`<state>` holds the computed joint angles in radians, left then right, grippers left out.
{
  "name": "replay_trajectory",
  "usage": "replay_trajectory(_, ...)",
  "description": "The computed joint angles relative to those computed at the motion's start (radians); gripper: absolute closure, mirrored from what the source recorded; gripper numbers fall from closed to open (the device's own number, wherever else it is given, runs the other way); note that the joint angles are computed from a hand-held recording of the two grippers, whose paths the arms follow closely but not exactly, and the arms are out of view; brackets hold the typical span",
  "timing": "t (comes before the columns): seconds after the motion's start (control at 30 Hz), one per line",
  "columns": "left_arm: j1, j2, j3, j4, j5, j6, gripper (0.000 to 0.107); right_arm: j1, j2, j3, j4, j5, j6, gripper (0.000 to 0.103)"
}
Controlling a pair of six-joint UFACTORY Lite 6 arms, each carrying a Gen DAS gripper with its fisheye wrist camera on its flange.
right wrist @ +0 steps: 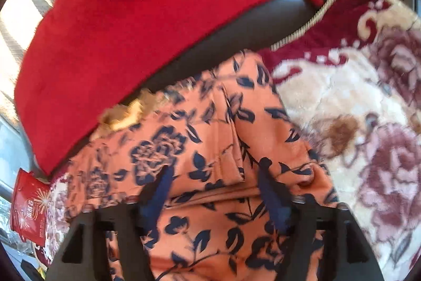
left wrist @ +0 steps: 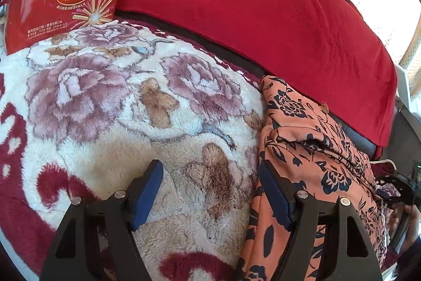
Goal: Fold small clothes
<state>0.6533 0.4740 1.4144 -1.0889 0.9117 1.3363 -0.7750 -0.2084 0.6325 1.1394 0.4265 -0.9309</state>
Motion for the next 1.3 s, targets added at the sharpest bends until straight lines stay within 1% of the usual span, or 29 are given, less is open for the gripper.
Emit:
replay_trajectory(0.03,-0.002,-0.019,-0.003,0.006,0.006,-0.006,0.031,-0.007,-0.063,-0.026,-0.005,0.015,-0.001,0.029)
replay_trajectory(0.07,-0.004,-0.037,-0.008,0.01,0.011,-0.006,0.031,-0.021,-0.105,-0.027,-0.024,0.056,0.012,0.029)
replay_trajectory(0.13,-0.01,-0.093,-0.029,0.014,0.025,0.001,0.031,-0.053,-0.182,-0.044,0.001,0.137,-0.022,0.028)
replay_trajectory(0.17,-0.015,-0.115,-0.04,0.021,0.028,0.003,0.031,-0.054,-0.204,-0.044,0.015,0.164,-0.032,0.027)
replay_trajectory(0.23,-0.028,-0.163,-0.062,0.045,0.047,-0.005,0.031,-0.021,-0.217,-0.042,0.082,0.2,-0.076,0.019)
replay_trajectory(0.27,-0.034,-0.187,-0.076,0.053,0.059,-0.006,0.031,0.017,-0.183,-0.027,0.142,0.201,-0.121,0.015)
replay_trajectory(0.3,-0.041,-0.205,-0.086,0.064,0.067,-0.011,0.03,0.014,-0.119,-0.017,0.211,0.231,-0.205,0.014)
replay_trajectory(0.33,-0.055,-0.221,-0.091,0.083,0.071,-0.03,0.03,0.022,-0.054,-0.004,0.251,0.238,-0.246,0.014)
replay_trajectory(0.37,-0.069,-0.232,-0.091,0.098,0.072,-0.048,0.03,0.012,0.05,0.027,0.252,0.25,-0.246,0.014)
replay_trajectory(0.4,-0.084,-0.238,-0.086,0.108,0.07,-0.065,0.03,0.002,0.154,0.048,0.264,0.237,-0.204,0.014)
replay_trajectory(0.43,-0.109,-0.244,-0.075,0.121,0.06,-0.092,0.03,-0.031,0.216,0.055,0.296,0.266,-0.198,0.014)
replay_trajectory(0.47,-0.131,-0.245,-0.06,0.133,0.051,-0.115,0.03,-0.063,0.236,0.075,0.294,0.325,-0.221,0.015)
replay_trajectory(0.53,-0.19,-0.229,-0.011,0.141,0.031,-0.152,0.028,-0.072,0.171,0.079,0.298,0.363,-0.204,0.014)
replay_trajectory(0.57,-0.228,-0.219,0.009,0.139,0.005,-0.168,0.027,-0.066,0.153,0.091,0.303,0.373,-0.204,0.014)
replay_trajectory(0.63,-0.309,-0.166,0.085,0.159,-0.03,-0.227,0.027,-0.044,0.172,0.16,0.289,0.383,-0.181,0.014)
replay_trajectory(0.73,-0.424,-0.043,0.241,0.204,-0.065,-0.362,0.027,0.005,0.312,0.297,0.302,0.352,-0.173,0.014)
replay_trajectory(0.8,-0.487,0.049,0.35,0.252,-0.08,-0.449,0.027,0.007,0.457,0.401,0.309,0.379,-0.143,0.014)
replay_trajectory(0.83,-0.525,0.105,0.405,0.289,-0.103,-0.486,0.027,0.009,0.514,0.441,0.303,0.366,-0.13,0.014)
replay_trajectory(0.87,-0.552,0.158,0.457,0.34,-0.11,-0.529,0.027,0.014,0.562,0.473,0.297,0.33,-0.124,0.016)
replay_trajectory(0.9,-0.577,0.213,0.519,0.421,-0.11,-0.607,0.027,0.012,0.569,0.469,0.309,0.295,-0.13,0.017)
replay_trajectory(0.93,-0.598,0.268,0.57,0.513,-0.108,-0.694,0.027,0.01,0.538,0.443,0.309,0.255,-0.119,0.016)
replay_trajectory(0.97,-0.606,0.321,0.618,0.562,-0.086,-0.739,0.027,0.011,0.486,0.408,0.292,0.207,-0.098,0.016)
replay_trajectory(1.0,-0.605,0.339,0.625,0.573,-0.082,-0.743,0.027,0.003,0.436,0.371,0.286,0.187,-0.101,0.016)
replay_trajectory(1.03,-0.593,0.324,0.59,0.546,-0.102,-0.704,0.027,-0.02,0.366,0.315,0.292,0.181,-0.118,0.015)
replay_trajectory(1.07,-0.583,0.287,0.516,0.483,-0.149,-0.624,0.027,-0.042,0.317,0.278,0.301,0.19,-0.133,0.015)
replay_trajectory(1.1,-0.577,0.268,0.478,0.456,-0.171,-0.579,0.027,-0.07,0.266,0.244,0.306,0.211,-0.145,0.015)
replay_trajectory(1.17,-0.578,0.243,0.428,0.438,-0.208,-0.526,0.026,-0.086,0.213,0.246,0.303,0.24,-0.13,0.013)
replay_trajectory(1.23,-0.581,0.235,0.415,0.442,-0.224,-0.526,0.023,-0.06,0.248,0.3,0.303,0.295,-0.117,0.012)
replay_trajectory(1.3,-0.586,0.245,0.427,0.449,-0.222,-0.548,0.022,-0.011,0.351,0.39,0.318,0.371,-0.13,0.01)
